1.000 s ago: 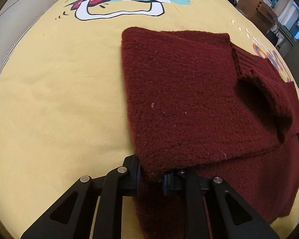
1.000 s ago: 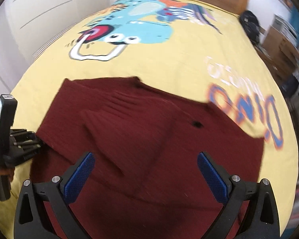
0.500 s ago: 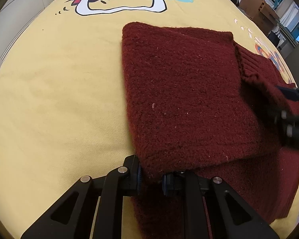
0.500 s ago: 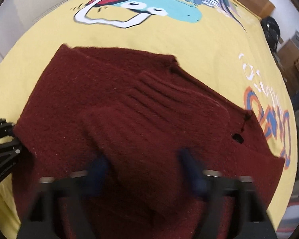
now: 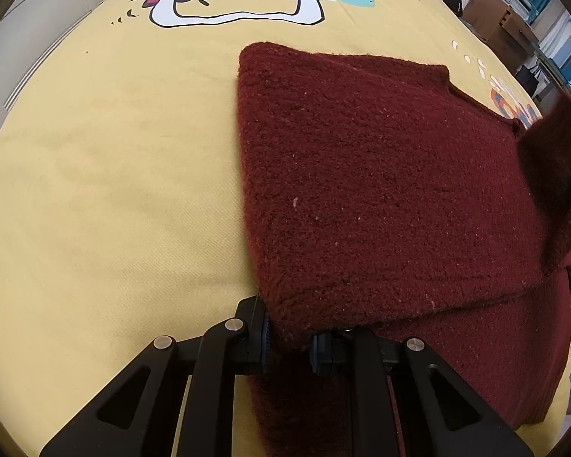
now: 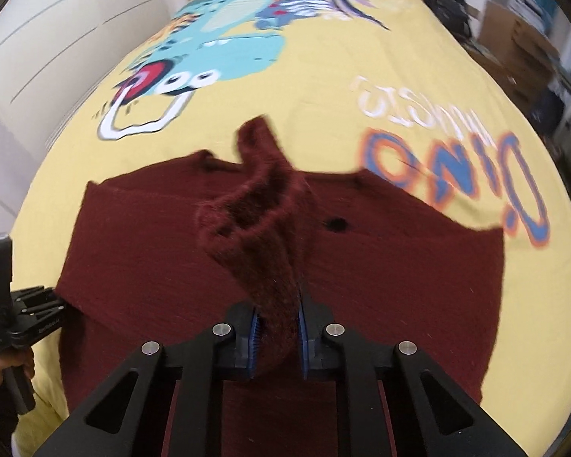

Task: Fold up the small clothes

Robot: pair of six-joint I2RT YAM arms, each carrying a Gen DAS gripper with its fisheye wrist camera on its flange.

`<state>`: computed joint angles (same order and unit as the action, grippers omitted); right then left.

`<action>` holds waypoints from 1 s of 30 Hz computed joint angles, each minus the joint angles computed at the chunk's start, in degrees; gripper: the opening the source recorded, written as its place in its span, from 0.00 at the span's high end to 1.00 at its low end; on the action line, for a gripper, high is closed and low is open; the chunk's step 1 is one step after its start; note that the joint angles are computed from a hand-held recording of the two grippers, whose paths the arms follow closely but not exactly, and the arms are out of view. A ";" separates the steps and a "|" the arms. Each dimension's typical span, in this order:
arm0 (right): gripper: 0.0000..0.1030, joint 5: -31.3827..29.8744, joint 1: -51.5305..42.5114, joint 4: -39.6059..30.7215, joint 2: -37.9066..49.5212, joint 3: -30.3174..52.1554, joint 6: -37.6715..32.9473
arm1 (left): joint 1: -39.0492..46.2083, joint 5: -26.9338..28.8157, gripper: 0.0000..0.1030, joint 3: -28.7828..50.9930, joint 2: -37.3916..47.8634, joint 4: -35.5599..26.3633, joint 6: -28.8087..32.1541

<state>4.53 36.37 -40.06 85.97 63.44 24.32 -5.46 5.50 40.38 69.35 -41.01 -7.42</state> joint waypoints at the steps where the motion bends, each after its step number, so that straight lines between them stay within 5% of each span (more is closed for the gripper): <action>1: 0.86 -0.09 0.02 -0.47 -1.47 -1.09 0.80 | 0.12 0.11 0.87 -0.14 -0.14 0.09 -0.11; 13: 0.90 -4.14 -8.82 4.21 -8.40 -17.50 0.70 | -3.84 -3.17 0.87 -0.43 -1.57 -1.12 -2.18; 27: 0.90 0.33 -7.69 4.52 -8.79 -20.34 1.35 | -5.91 -5.12 0.87 -1.04 0.17 1.60 -2.29; 30: 0.82 -0.15 -7.87 4.34 -9.02 -20.04 1.66 | -6.61 -6.41 0.85 -1.50 -0.57 2.13 -2.43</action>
<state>4.38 28.50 -35.72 76.95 43.40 25.98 -12.07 -0.91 38.88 68.78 -38.88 -9.85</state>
